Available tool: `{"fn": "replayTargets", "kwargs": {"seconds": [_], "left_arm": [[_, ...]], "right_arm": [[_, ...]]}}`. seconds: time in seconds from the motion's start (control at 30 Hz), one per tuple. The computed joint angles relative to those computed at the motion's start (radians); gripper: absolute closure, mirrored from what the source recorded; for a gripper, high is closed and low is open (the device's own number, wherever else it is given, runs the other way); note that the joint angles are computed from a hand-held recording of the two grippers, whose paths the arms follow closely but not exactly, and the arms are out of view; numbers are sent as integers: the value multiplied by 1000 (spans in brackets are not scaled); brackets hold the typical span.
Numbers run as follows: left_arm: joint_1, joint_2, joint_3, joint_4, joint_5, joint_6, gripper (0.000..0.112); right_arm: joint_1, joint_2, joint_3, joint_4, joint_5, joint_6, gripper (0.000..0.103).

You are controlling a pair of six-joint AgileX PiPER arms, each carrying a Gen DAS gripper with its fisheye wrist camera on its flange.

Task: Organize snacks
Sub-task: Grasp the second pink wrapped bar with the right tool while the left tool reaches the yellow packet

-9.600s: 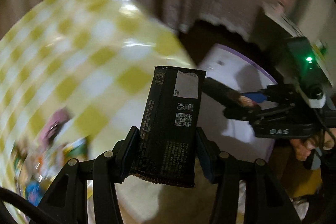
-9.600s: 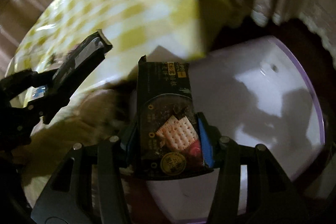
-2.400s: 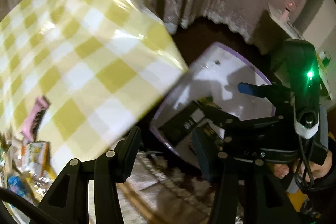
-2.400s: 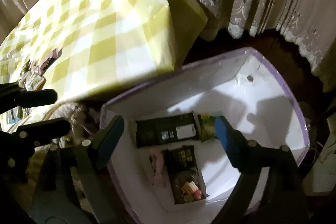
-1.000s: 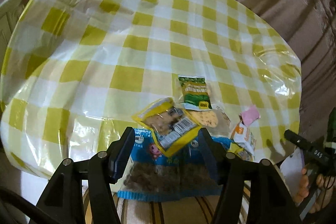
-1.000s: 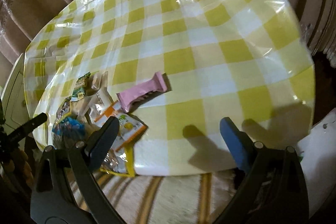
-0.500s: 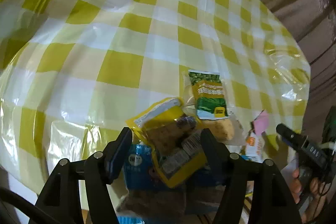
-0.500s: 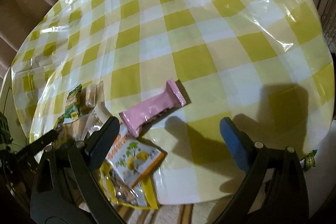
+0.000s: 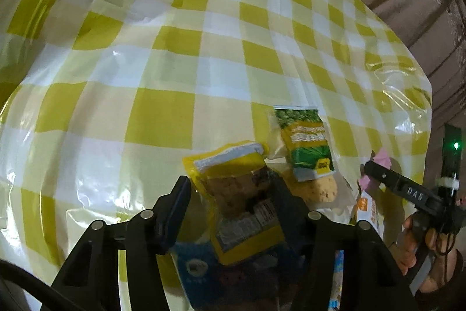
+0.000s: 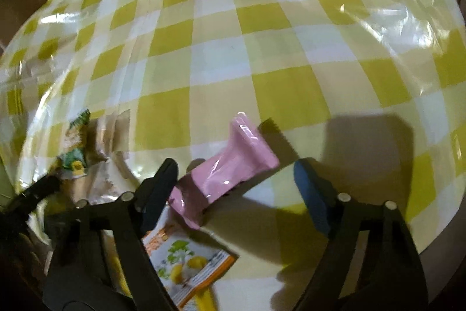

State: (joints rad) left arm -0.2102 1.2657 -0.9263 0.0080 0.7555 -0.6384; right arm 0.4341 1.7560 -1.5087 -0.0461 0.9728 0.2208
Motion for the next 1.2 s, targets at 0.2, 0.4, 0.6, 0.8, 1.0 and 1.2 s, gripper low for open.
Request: {"fn": "replayTargets", "kwargs": {"seconds": [0.2,0.4,0.6,0.8,1.0,1.2], "left_arm": [[56,-1,9,14,-1,-4,56],[39,26,-17,48,15,-54,46],[-25,85,-75,155,57,-160,40],[-93,107,-85,276,97,-208,44],[-66,76,-52,254,62,-198,47],[-95,65,-48,280,96,-251,40]], "right_arm": [[-32,-13,20,2,-20,-127,43],[-59,-25,28,-39,8,-116,30],[-102,-89,76,-11,29,-106,21],[-157,-135,110,47,67,-146,21],[-176,-190,129,79,63,-385,21],[-95,-218,156,51,61,-580,21]]}}
